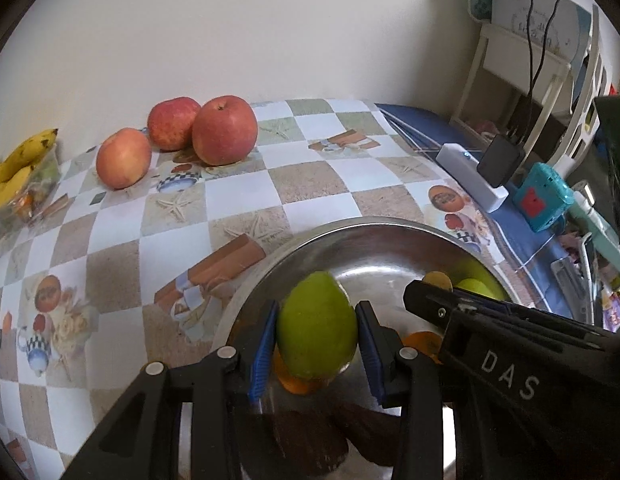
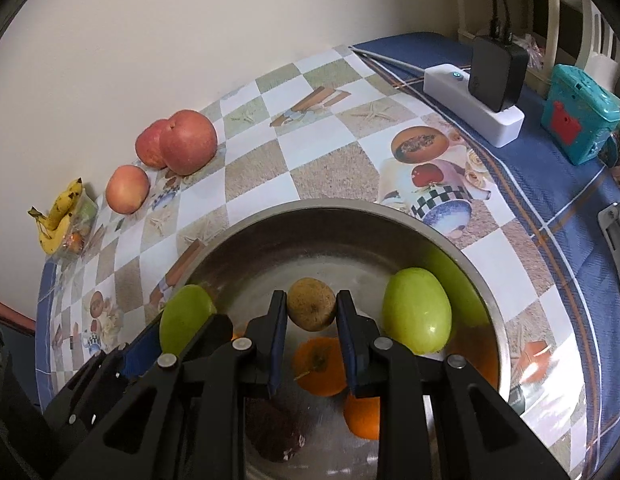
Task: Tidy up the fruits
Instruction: 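Carry the pear and brown fruit into the steel bowl and open both tools, then grasp a dark date with the left tool while the right tool grasps another small brown fruit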
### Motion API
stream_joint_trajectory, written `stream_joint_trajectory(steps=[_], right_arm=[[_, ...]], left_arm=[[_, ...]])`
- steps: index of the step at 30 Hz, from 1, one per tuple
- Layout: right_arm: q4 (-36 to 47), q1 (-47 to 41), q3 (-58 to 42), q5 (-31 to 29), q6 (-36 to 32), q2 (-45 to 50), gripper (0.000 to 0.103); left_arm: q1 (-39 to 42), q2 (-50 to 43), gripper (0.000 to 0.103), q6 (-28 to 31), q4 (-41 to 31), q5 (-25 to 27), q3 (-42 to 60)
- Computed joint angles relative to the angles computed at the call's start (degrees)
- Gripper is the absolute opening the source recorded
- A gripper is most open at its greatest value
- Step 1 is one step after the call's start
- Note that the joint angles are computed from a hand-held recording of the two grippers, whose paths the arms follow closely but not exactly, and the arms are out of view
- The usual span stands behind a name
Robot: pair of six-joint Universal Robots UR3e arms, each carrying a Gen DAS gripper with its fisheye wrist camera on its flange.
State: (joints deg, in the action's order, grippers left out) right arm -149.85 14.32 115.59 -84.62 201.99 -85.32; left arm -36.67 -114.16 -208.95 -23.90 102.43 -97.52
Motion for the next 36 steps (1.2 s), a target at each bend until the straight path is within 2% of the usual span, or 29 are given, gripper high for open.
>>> stream_joint_trajectory(steps=[5,11,16,18,20,22,27,29,32,35,36], right_arm=[[-1.4,-1.2,0.2,0.9,-0.3,1.9,0.026],[-2.4,-2.3,0.8,1.9,-0.5,3.7,0.026],[-0.9,-1.5,-0.5,0.7,-0.4,4.9,0.026],[-0.3,-1.2,-0.9,0.4,-0.1,4.8,0.026],[0.0,-1.3,-0.8,0.5,0.3,3.9,0.034],[0.0,-1.7,-0.3,1.2,0.5,2.8,0.04],[1.9,-0.4,0.1,0.0,0.7,-0.5,0.043],[2.6,0.0,0.6,-0.3,1.3,-2.2,0.053],[3.0,0.8,1.2,-0.5,1.9,-4.2,0.06],[2.7,1.8,1.3,0.0,2.7,-5.2,0.07],[2.8,2.3,1.1,-0.2,2.9,-5.2,0.07]], left_arm=[[-0.2,-2.5,0.042,1.7,-0.1,0.6,2.4],[0.2,-4.4,0.042,2.3,-1.2,-1.2,3.7],[0.3,-4.0,0.044,2.1,-3.2,-1.5,3.9],[0.1,-3.5,0.053,1.8,-3.5,-1.8,3.7],[-0.1,-2.5,0.06,1.9,-3.4,-2.2,3.1],[-0.6,-1.5,0.06,1.7,-4.4,-2.2,3.2],[-2.1,1.9,0.068,0.4,-7.3,-1.5,2.8],[-2.6,3.6,0.071,-0.9,-9.3,-0.8,2.7],[-2.0,7.6,0.077,-3.3,-10.6,-1.9,-0.1],[-1.5,11.6,0.082,-6.9,-13.5,-0.9,-2.8],[-0.7,13.5,0.085,-8.6,-14.1,-1.8,-4.6]])
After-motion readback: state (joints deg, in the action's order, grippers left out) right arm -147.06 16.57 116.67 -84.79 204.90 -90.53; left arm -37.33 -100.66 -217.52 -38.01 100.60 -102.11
